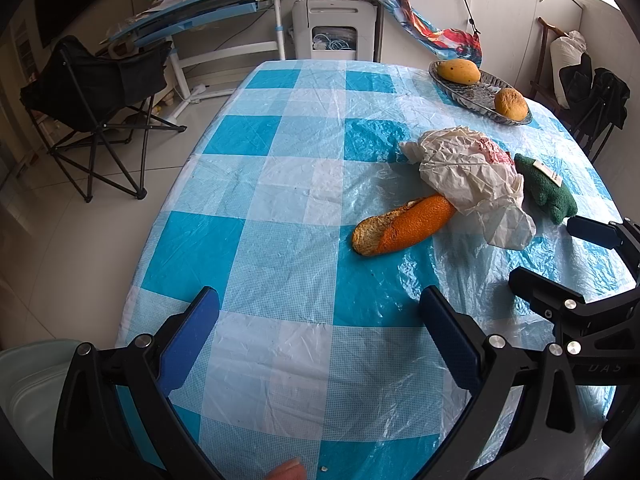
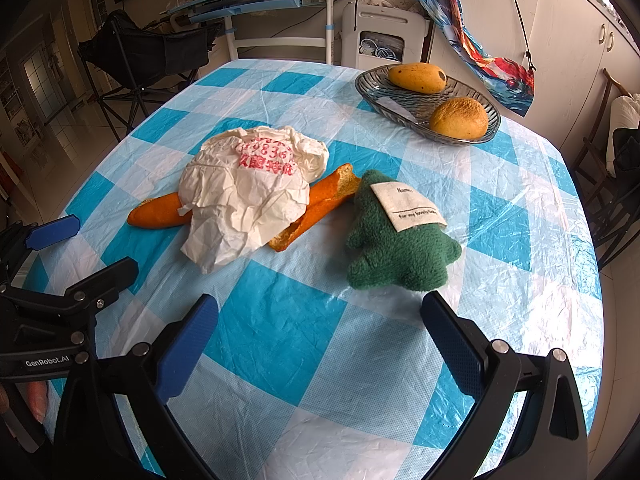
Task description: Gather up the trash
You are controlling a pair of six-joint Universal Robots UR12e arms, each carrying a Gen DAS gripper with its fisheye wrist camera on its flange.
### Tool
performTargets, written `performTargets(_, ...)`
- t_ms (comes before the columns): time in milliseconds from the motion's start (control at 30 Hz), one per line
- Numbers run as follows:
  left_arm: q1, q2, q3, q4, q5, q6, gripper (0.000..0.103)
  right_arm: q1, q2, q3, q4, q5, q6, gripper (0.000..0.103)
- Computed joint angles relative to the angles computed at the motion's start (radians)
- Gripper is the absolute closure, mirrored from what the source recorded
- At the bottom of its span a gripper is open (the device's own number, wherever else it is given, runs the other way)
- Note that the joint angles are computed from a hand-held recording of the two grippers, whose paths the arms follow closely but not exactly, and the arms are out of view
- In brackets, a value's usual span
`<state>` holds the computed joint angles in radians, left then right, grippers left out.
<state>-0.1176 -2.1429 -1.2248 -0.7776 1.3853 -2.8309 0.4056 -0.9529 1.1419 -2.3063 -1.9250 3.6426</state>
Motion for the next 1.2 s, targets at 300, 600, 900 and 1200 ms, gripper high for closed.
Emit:
performTargets(300, 0.002, 0.002, -0.002, -0.004, -0.005, 0.006, 0.007, 0.000, 0.000, 0.000, 0.000, -0.001, 0.000, 0.006)
performTargets(600, 0.004, 0.007, -0.007, -0.011, -0.002, 0.004, 0.007, 0.000, 0.000, 0.000, 0.000, 0.000, 0.000, 0.006)
performTargets(900, 0.010, 0.053, -0.047, -0.051, 0.028, -0.018, 0.007, 0.000, 0.000, 0.001, -0.001, 0.001, 0.000, 0.006)
performTargets(1200, 0.040, 0.177, -0.174, -0.017, -0.002, -0.039, 0.007, 0.050, -0.066, 0.069, -0.039, -0.051, 0.052, 0.006)
